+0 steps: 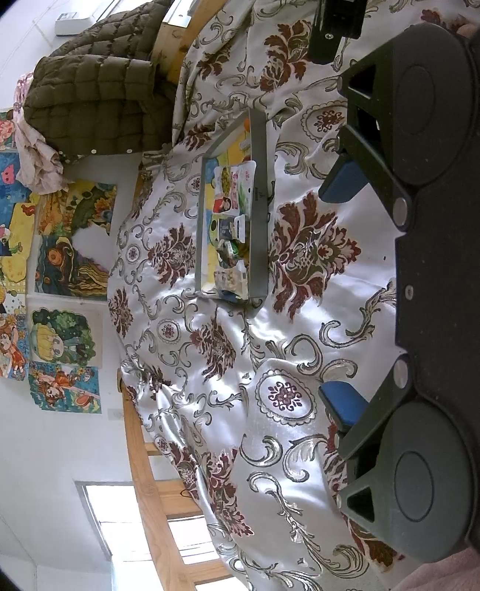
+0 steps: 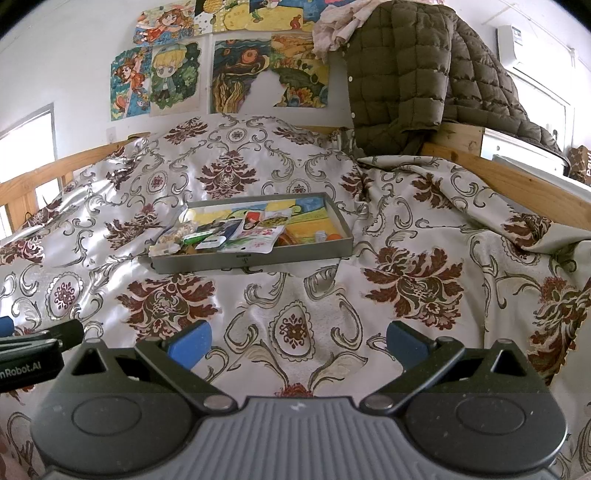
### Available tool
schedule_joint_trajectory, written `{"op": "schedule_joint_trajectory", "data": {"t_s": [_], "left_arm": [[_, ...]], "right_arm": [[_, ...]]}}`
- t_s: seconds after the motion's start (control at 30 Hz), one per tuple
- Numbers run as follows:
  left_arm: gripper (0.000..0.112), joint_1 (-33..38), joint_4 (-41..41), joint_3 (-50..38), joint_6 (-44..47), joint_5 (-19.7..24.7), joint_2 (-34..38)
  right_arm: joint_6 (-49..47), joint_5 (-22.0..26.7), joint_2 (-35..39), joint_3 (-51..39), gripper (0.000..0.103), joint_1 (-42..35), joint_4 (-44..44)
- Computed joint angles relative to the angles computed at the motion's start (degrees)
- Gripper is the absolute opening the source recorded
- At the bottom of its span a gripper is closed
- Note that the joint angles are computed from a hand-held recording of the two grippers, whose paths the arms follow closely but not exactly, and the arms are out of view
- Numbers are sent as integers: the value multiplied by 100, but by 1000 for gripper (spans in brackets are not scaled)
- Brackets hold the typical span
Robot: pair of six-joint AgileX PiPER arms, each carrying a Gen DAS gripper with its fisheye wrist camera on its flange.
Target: Organize snacks
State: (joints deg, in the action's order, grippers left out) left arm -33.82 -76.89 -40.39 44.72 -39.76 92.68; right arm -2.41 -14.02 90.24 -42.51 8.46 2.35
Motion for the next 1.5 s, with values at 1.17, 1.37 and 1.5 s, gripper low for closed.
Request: {"op": "schedule_joint_trajectory", "data": {"t_s": [1.17,1.37,1.5], "left_arm": [[102,75,-312,-19,196,-4,-45],[102,96,-274,-10,160,6,-45],[102,87,-384,-63,252,5,-16]], "right_arm": [[-155,28,-6,-2,103,28,138],[-196,15,-2,9,103,36,170],[-239,31,-2,1,103,46,215]]}}
